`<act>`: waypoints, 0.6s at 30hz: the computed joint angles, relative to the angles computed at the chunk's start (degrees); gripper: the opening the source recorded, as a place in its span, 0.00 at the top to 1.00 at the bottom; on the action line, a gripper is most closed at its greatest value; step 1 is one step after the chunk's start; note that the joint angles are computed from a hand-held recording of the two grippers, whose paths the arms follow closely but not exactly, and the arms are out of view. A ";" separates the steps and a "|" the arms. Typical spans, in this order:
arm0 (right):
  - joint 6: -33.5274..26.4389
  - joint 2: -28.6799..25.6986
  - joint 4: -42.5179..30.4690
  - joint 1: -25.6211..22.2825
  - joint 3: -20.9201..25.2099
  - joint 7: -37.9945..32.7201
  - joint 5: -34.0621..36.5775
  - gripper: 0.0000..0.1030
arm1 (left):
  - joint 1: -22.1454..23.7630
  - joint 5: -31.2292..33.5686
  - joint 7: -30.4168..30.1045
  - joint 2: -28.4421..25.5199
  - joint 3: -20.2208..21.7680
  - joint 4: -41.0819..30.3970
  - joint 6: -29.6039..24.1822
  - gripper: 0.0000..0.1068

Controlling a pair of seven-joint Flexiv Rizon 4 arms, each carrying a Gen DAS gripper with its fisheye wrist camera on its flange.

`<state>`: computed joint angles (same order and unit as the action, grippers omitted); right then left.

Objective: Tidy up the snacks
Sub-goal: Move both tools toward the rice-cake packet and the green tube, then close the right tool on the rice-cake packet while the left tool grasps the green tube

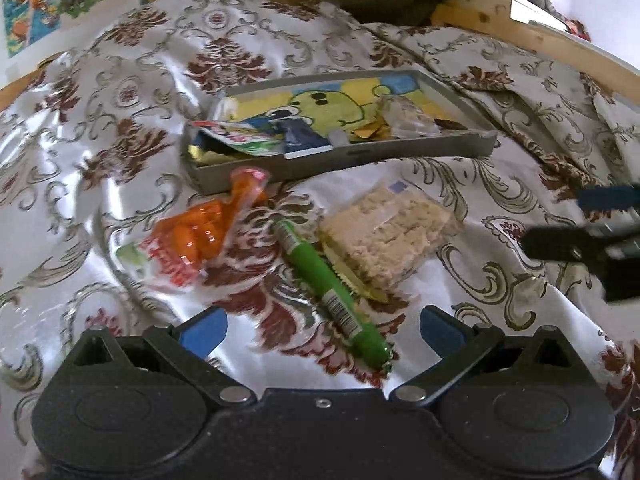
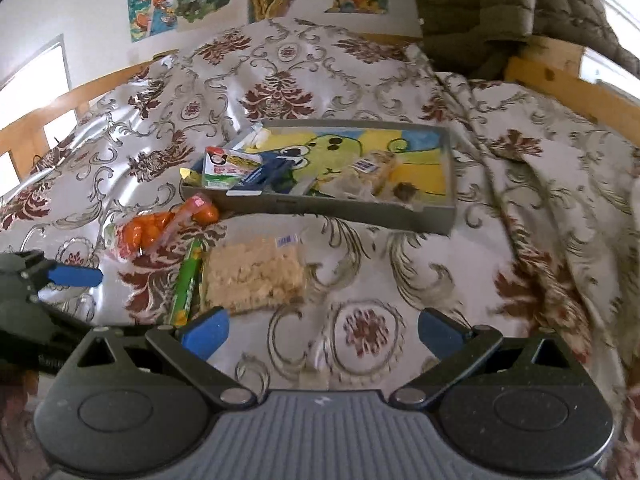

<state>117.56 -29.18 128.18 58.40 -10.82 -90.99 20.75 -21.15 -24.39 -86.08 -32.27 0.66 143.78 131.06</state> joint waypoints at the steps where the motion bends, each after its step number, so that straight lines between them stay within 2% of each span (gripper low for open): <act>1: 0.62 -0.72 -0.80 -2.35 1.91 0.41 -1.59 0.00 | 0.88 1.25 -0.14 -0.55 -0.36 -0.48 -0.03 0.04; 3: 1.92 -2.38 -2.40 -7.46 6.07 0.83 -5.78 0.00 | 2.07 3.04 -0.40 -1.33 -0.78 -1.14 -0.08 0.04; 6: 2.25 -4.54 -4.86 -12.18 9.57 1.02 -10.79 0.00 | 3.99 5.97 -0.93 -2.00 -1.44 -1.87 -0.38 0.05; 8: 1.60 -5.79 -6.63 -15.08 11.66 1.92 -13.95 0.01 | 4.63 7.02 -2.23 -2.50 -1.62 -1.86 0.91 0.09; 10: 0.75 -7.40 -8.69 -18.99 14.70 3.86 -17.94 0.03 | 7.58 10.85 -4.67 -2.96 -2.95 -1.68 2.41 0.09; 14: -2.20 -10.50 -12.43 -25.35 19.30 8.59 -25.37 0.07 | 12.69 17.24 -8.57 -4.00 -5.13 -2.38 2.41 0.18; 18: -5.81 -13.42 -15.80 -31.14 23.63 14.09 -31.92 0.12 | 15.18 20.49 -10.74 -5.16 -5.80 -3.57 1.38 0.26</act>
<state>111.75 -42.61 112.39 27.25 12.82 -76.91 -11.17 -5.96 -3.90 -96.81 -37.43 -5.14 140.20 132.45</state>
